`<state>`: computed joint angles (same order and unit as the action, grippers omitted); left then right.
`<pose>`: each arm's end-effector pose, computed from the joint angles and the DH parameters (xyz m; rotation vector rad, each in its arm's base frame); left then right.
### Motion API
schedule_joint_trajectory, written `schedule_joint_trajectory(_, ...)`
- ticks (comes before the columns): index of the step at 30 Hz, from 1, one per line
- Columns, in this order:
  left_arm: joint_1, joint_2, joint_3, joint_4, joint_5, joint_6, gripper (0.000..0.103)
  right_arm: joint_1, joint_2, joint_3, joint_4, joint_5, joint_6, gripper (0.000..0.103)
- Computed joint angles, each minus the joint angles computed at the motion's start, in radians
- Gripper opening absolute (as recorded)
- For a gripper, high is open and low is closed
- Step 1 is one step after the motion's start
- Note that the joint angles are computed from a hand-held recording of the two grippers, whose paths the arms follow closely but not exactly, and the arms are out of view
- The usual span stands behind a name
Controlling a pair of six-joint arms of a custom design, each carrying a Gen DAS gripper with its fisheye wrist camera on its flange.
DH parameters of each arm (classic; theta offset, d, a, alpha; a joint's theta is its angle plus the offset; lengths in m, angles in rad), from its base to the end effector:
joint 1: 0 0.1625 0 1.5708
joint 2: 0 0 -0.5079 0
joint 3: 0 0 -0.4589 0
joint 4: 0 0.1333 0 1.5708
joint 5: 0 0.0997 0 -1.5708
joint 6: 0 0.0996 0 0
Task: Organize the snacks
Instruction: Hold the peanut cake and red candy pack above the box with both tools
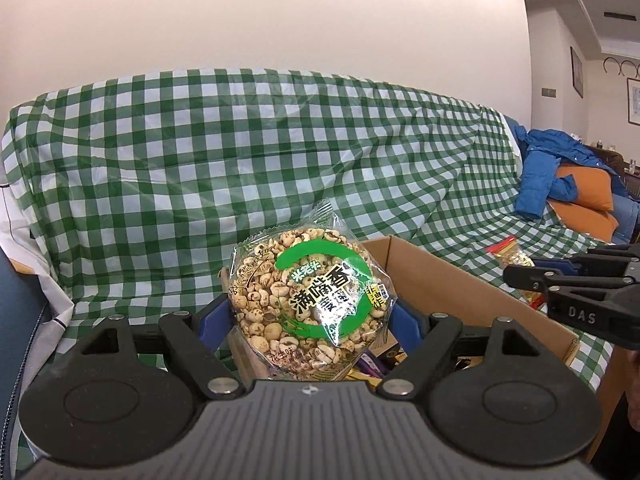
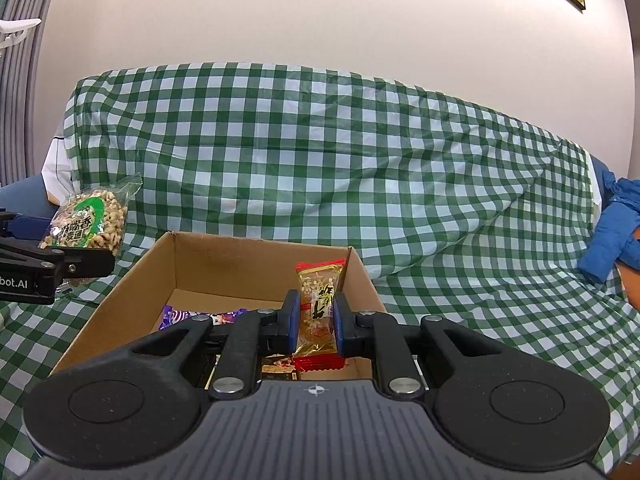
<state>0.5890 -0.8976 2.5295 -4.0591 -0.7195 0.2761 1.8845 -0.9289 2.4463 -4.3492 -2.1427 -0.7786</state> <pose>-0.2199 -0.3973 0.1339 0.9637 2.1300 -1.3393 0.2109 -0.3928 0.1805 0.6739 -1.9372 1.2885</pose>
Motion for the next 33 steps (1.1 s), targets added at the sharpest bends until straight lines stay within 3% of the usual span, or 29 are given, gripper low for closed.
schedule_joint_trajectory(33, -0.016, 0.057, -0.019, -0.058, -0.075, 0.007, 0.085, 0.000, 0.003, -0.004, -0.001, 0.000, -0.010, 0.018)
